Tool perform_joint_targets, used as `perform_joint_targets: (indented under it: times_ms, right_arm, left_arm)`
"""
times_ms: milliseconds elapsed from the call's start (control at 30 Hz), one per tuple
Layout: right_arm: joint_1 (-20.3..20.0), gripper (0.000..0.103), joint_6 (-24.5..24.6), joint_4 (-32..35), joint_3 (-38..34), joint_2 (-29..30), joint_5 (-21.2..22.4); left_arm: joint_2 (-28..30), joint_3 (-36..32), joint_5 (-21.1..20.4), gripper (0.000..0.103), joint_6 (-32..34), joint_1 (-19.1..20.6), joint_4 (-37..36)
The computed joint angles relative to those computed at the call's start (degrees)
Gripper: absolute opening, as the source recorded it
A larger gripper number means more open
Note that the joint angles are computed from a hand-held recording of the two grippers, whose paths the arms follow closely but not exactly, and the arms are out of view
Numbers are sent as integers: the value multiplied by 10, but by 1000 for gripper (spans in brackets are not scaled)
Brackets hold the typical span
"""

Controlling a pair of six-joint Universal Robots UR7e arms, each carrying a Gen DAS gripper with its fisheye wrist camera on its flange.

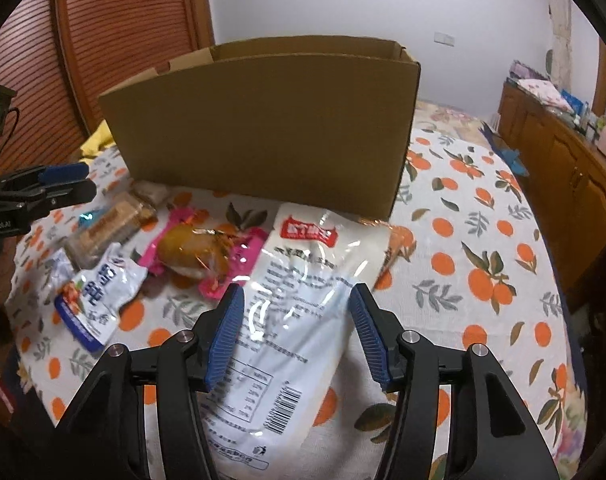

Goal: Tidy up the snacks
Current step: 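Grasp the white printed bag with the right tool while the left tool grasps the rice-cracker bar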

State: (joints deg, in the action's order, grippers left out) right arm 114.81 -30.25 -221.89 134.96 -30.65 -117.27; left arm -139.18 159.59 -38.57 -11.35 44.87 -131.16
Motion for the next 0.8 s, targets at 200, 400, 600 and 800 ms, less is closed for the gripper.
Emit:
perform_joint_targets:
  times_ms: [200,400,600,800]
  right_arm:
    - [-6,61,10,-2,3,2,-7]
    - [-10,67,15,16,-4,8,-6]
    - [-9,74,12,35,-10,10,-11]
    - [6,79,3,35,-20,24,-38]
  left_arm:
    - [60,6,-5,71,14,28,-51]
    - [107,5,-12,71,25,49,-94]
    - [133,5,-24,63,41,64,-123]
    - [161,6,-23,46,50,78,-146]
